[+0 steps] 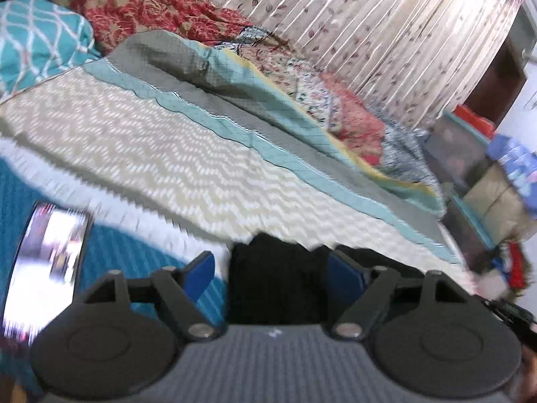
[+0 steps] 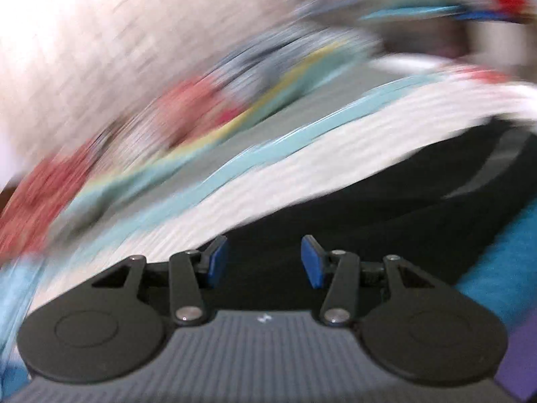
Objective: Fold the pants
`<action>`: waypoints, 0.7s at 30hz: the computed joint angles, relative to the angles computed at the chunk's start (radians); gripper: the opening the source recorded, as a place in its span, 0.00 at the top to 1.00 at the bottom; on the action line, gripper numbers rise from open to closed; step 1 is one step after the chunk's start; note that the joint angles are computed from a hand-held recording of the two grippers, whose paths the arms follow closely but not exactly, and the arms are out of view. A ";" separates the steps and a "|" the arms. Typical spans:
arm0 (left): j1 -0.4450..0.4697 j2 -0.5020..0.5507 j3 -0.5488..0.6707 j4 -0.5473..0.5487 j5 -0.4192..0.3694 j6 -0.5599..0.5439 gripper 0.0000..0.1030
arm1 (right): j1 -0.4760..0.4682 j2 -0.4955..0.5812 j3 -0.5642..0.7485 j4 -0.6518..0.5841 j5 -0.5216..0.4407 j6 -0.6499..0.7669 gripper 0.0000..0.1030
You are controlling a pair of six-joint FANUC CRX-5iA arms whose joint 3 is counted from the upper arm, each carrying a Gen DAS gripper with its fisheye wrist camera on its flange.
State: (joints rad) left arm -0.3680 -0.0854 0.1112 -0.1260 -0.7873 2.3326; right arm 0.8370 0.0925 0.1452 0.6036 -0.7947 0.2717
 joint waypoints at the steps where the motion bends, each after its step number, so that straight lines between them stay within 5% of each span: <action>1: 0.028 0.032 0.009 0.056 0.005 -0.053 0.26 | 0.015 0.033 0.057 -0.084 0.007 0.108 0.50; 4: 0.098 0.118 -0.030 0.366 0.062 -0.261 0.26 | 0.047 0.135 0.230 -0.302 -0.033 0.392 0.50; 6: 0.088 0.183 0.013 0.408 0.037 -0.284 0.31 | 0.067 0.187 0.311 -0.379 -0.077 0.520 0.50; 7: 0.071 0.211 0.060 0.351 0.003 -0.255 0.44 | 0.072 0.208 0.347 -0.411 -0.103 0.568 0.51; 8: 0.041 0.242 0.129 0.242 -0.054 -0.204 0.68 | 0.075 0.228 0.376 -0.442 -0.131 0.609 0.51; 11: -0.074 0.236 0.219 -0.148 -0.103 0.091 0.84 | 0.068 0.312 0.491 -0.533 -0.296 0.662 0.51; 13: -0.160 0.224 0.282 -0.406 -0.211 0.216 0.84 | 0.070 0.288 0.437 -0.511 -0.246 0.648 0.51; 15: -0.197 0.238 0.300 -0.501 -0.272 0.336 0.83 | 0.068 0.294 0.452 -0.516 -0.257 0.660 0.51; 17: -0.155 0.260 0.297 -0.402 -0.296 0.294 0.76 | 0.066 0.305 0.472 -0.519 -0.270 0.650 0.51; 21: -0.135 0.225 0.237 -0.339 -0.279 0.330 0.39 | 0.082 0.302 0.469 -0.495 -0.271 0.635 0.50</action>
